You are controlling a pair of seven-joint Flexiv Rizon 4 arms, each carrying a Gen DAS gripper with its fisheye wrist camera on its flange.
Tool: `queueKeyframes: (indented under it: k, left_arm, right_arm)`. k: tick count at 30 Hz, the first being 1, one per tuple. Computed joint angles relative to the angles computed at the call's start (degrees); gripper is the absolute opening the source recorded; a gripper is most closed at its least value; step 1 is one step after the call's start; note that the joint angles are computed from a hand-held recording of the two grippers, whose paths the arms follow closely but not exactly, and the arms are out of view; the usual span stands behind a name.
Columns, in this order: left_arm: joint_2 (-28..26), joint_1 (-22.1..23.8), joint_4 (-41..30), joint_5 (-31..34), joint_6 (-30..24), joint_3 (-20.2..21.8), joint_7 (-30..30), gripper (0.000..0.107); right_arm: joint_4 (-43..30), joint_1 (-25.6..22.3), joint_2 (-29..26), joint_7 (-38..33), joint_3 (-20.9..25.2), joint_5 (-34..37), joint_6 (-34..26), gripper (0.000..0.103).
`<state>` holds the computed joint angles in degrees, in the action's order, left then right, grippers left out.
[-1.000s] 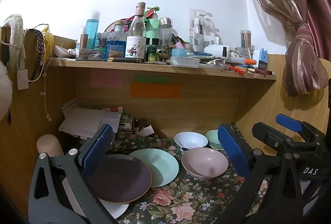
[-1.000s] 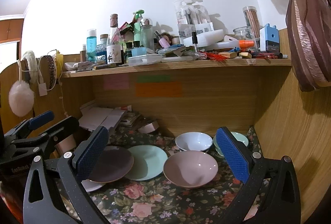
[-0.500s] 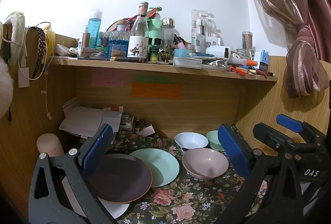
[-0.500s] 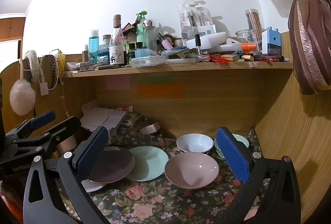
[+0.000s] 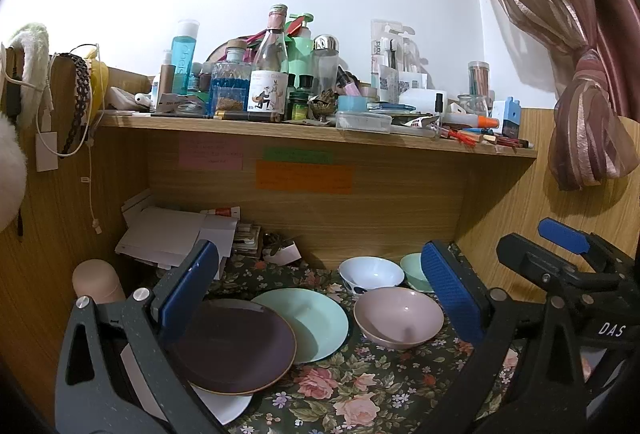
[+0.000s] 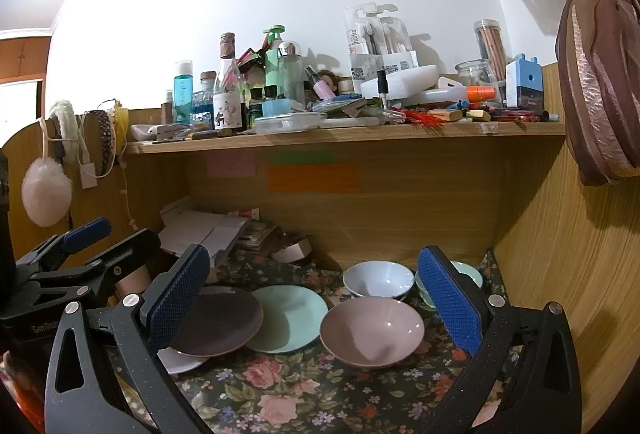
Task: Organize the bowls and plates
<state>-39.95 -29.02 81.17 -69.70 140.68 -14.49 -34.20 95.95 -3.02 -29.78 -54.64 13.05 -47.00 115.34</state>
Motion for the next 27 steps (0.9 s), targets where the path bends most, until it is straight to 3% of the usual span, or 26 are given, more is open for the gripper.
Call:
queueKeyframes:
  k: [27]
  left_arm:
    - [-0.90,0.22,-1.23,-1.16,-0.45,-0.28,1.23,0.103]
  right_arm:
    - [-2.14,-2.80,-2.10,2.14,3.63,-3.53,-2.46,0.103]
